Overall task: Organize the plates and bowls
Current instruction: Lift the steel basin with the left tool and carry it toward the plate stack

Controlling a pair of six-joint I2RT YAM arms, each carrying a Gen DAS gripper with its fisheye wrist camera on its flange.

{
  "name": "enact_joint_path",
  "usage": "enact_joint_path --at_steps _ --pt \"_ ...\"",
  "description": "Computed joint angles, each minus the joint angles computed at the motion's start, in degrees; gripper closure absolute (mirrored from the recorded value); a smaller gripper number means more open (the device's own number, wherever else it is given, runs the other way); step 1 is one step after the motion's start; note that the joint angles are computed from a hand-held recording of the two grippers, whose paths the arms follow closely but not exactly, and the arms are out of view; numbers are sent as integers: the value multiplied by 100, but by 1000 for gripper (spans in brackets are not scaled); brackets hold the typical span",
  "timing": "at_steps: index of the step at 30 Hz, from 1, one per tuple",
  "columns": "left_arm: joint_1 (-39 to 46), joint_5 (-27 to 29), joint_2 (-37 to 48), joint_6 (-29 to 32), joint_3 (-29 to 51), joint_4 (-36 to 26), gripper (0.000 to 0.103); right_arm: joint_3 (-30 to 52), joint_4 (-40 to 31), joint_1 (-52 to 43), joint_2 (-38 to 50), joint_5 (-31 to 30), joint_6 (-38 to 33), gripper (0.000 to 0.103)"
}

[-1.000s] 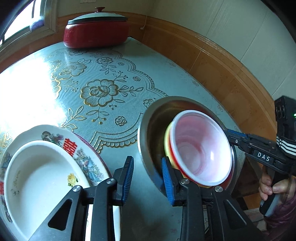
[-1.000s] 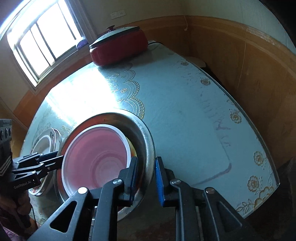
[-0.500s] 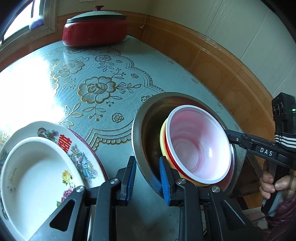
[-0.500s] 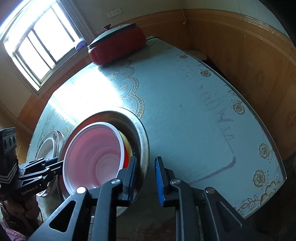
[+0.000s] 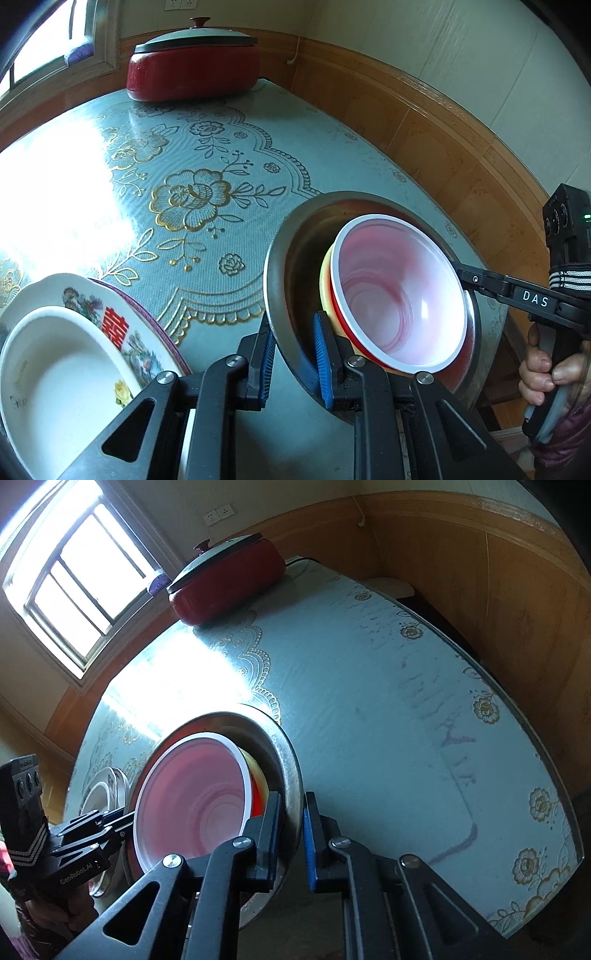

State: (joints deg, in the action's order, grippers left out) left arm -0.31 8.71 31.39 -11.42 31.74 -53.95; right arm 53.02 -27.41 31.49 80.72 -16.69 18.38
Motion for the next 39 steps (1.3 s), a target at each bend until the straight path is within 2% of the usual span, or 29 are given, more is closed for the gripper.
enact_joint_path --at_steps 7,12,17,24,30,39 --pt "504 414 108 119 -83 140 79 -116 224 -151 72 -361 -15 92" --pt "592 470 45 101 -100 83 77 -107 132 -170 85 -457 161 92" --pt "921 845 51 478 -96 -22 79 -353 273 28 -157 -112 687 92" --pt "620 609 82 633 -58 15 85 -615 321 418 -441 437 1500 92" --pt "1175 1240 238 1163 -51 -73 86 -738 305 572 -608 751 2073 92" --pt "1681 1741 415 2051 47 -353 85 -899 313 933 -798 1206 2755 92"
